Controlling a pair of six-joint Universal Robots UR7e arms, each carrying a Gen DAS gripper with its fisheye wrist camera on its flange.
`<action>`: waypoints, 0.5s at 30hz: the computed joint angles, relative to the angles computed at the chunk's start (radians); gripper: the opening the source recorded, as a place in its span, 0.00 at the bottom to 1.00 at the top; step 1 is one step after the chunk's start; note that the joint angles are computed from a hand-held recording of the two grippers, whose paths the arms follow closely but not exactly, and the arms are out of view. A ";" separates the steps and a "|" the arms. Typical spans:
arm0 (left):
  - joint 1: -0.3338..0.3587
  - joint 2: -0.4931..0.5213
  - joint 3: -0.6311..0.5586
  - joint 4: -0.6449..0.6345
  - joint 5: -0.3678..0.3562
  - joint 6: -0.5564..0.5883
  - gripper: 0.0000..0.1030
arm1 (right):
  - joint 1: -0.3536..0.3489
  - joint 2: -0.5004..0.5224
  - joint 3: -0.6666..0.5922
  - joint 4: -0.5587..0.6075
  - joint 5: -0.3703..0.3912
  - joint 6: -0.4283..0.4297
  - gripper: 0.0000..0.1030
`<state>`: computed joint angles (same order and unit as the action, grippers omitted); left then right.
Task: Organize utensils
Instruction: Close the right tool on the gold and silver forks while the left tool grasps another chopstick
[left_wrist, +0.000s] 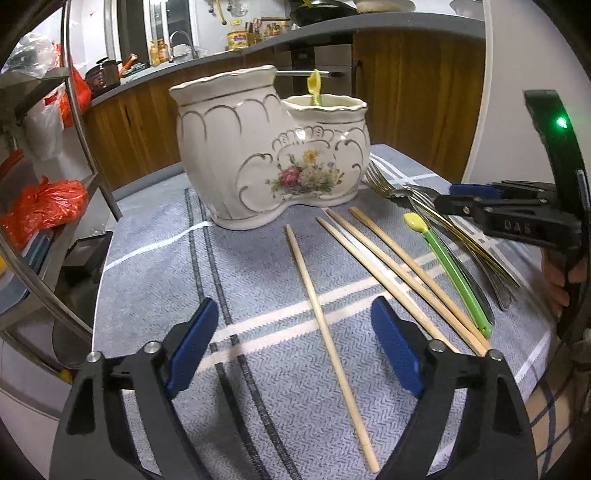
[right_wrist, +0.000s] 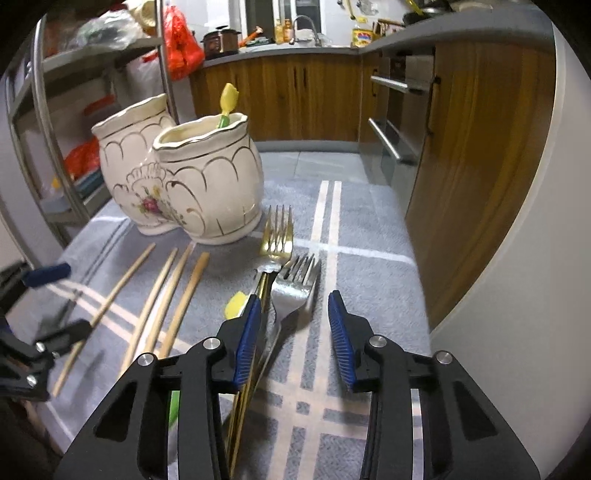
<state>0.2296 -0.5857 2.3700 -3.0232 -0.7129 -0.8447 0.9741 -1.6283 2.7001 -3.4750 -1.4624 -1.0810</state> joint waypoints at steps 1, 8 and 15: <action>0.002 0.002 -0.002 -0.005 -0.006 0.008 0.75 | -0.003 -0.008 -0.005 0.024 0.006 0.005 0.35; 0.014 0.011 -0.016 -0.011 -0.046 0.051 0.52 | -0.012 -0.060 -0.082 0.300 0.026 0.097 0.35; 0.025 0.011 -0.028 0.004 -0.061 0.058 0.45 | -0.006 -0.071 -0.084 0.321 0.043 0.115 0.21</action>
